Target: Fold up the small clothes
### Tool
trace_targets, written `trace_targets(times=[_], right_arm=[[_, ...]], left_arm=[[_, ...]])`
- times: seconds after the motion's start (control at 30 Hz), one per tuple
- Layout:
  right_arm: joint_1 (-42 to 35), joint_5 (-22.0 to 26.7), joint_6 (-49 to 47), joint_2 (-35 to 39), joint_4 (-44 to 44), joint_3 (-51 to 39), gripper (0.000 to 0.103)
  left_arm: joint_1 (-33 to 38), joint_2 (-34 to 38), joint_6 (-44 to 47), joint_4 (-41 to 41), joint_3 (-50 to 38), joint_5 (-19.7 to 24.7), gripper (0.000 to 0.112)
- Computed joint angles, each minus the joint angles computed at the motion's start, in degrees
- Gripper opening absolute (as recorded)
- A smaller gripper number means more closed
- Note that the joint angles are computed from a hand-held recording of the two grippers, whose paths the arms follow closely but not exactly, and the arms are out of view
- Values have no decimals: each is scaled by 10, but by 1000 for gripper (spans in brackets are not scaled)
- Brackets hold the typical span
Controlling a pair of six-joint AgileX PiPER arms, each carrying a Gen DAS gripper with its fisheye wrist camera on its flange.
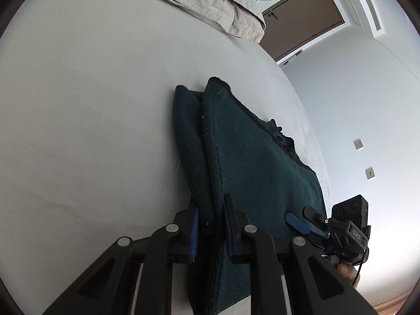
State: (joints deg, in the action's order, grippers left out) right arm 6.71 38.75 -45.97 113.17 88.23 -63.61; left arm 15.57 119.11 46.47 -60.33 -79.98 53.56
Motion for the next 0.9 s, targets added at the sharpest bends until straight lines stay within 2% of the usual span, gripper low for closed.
trace_targets(times=[0.13, 0.33, 0.4, 0.5, 0.63, 0.67, 0.73, 0.77, 0.83, 0.9], right_arm=[[-28, 48, -56, 4, 55, 18, 48], [-124, 146, -99, 4, 97, 51, 50], [-166, 182, -92, 12, 92, 49, 50], [-223, 237, -83, 36, 86, 39, 50], [-274, 283, -53, 77, 67, 17, 49], [-281, 291, -49, 86, 63, 9, 48], [-284, 297, -49, 91, 51, -1, 48], [-280, 292, -46, 90, 43, -8, 48], [-267, 286, -35, 93, 36, -19, 48], [-252, 271, -11, 92, 19, -38, 48]], left_arm=[[-47, -58, -5, 40, 12, -54, 15], [-153, -101, -83, 99, -41, -65, 15], [-211, -93, -119, 118, -68, -75, 15], [-307, -58, -163, 152, -96, -119, 14], [-365, 15, -197, 153, -114, -140, 16], [-373, 15, -186, 142, -97, -160, 17], [-380, -3, -140, 110, -60, -195, 24], [-379, -8, -134, 105, -56, -194, 27], [-370, -16, -101, 69, -47, -178, 43], [-367, -32, -86, 56, -33, -186, 51]])
